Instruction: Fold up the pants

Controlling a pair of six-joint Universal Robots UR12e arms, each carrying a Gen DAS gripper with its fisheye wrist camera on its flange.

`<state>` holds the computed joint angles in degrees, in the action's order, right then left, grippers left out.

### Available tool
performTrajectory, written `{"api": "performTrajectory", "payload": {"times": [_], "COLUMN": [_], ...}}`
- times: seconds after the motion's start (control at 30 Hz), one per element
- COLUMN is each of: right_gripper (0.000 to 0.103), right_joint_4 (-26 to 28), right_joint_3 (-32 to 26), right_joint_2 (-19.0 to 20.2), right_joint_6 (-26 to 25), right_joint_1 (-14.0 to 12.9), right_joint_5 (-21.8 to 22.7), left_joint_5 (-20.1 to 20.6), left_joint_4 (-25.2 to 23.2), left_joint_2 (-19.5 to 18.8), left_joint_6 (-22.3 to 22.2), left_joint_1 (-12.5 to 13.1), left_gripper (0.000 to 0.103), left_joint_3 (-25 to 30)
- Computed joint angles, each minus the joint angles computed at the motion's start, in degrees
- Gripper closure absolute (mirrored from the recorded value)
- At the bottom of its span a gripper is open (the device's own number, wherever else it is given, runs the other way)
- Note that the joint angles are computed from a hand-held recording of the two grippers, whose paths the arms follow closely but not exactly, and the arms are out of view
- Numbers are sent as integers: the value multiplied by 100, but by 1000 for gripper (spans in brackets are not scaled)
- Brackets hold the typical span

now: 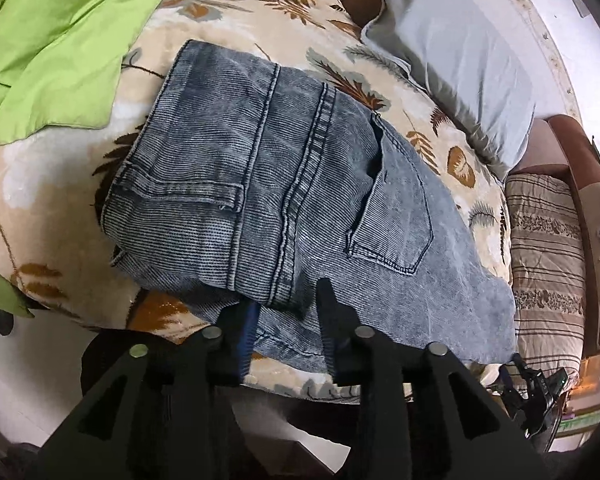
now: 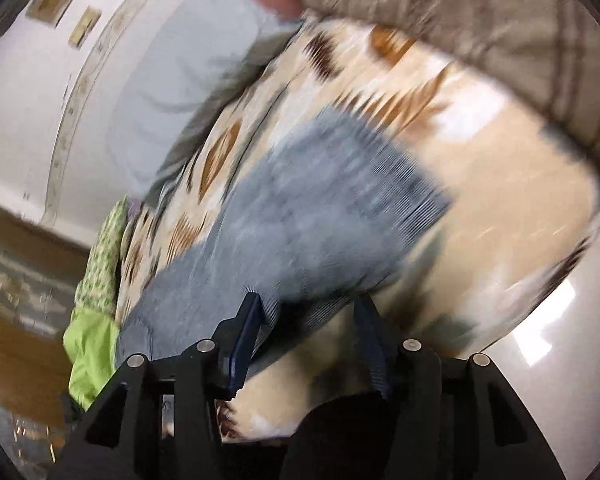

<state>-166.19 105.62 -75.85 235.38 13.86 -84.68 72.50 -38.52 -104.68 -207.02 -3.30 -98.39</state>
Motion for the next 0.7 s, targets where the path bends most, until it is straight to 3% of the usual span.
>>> {"api": "performTrajectory", "payload": {"times": [0.07,0.17,0.27,0.33,0.47,0.53,0.57,0.6,0.63,0.7], "right_gripper": [49,43,41,40,40,49,66,92,94,94], "right_joint_4": [-36,-248,-169,81,137,378,541,768,1020,935], "right_joint_3": [62,26,-252,-479,-815,-998,-1097,-1220,-1365,-1398], "right_joint_2": [-84,-42,155,292,623,734,781,822,857,832], "right_joint_6": [166,219,-27,-179,-416,-760,-996,-1255,-1576,-1815], "right_joint_1": [-64,-219,-312,-301,-347,-320,-293,-263,-216,-150], "right_joint_5": [-292,-257,-239,-540,-296,-234,-254,-306,-454,-733], "left_joint_5": [-35,-103,-165,-229,-305,-268,-231,-180,-140,-107], "left_joint_4": [-48,-92,-107,-94,-146,-170,-185,-191,-195,-156], "left_joint_2": [-33,-62,-70,-64,-103,-126,-133,-136,-138,-122], "left_joint_6": [-13,-70,-140,-160,-255,-251,-217,-186,-168,-179], "left_joint_1": [8,29,50,77,99,78,59,41,21,4], "left_gripper": [73,69,68,66,63,63,63,63,63,63], "left_joint_3": [37,66,72,61,108,150,171,188,210,217]}}
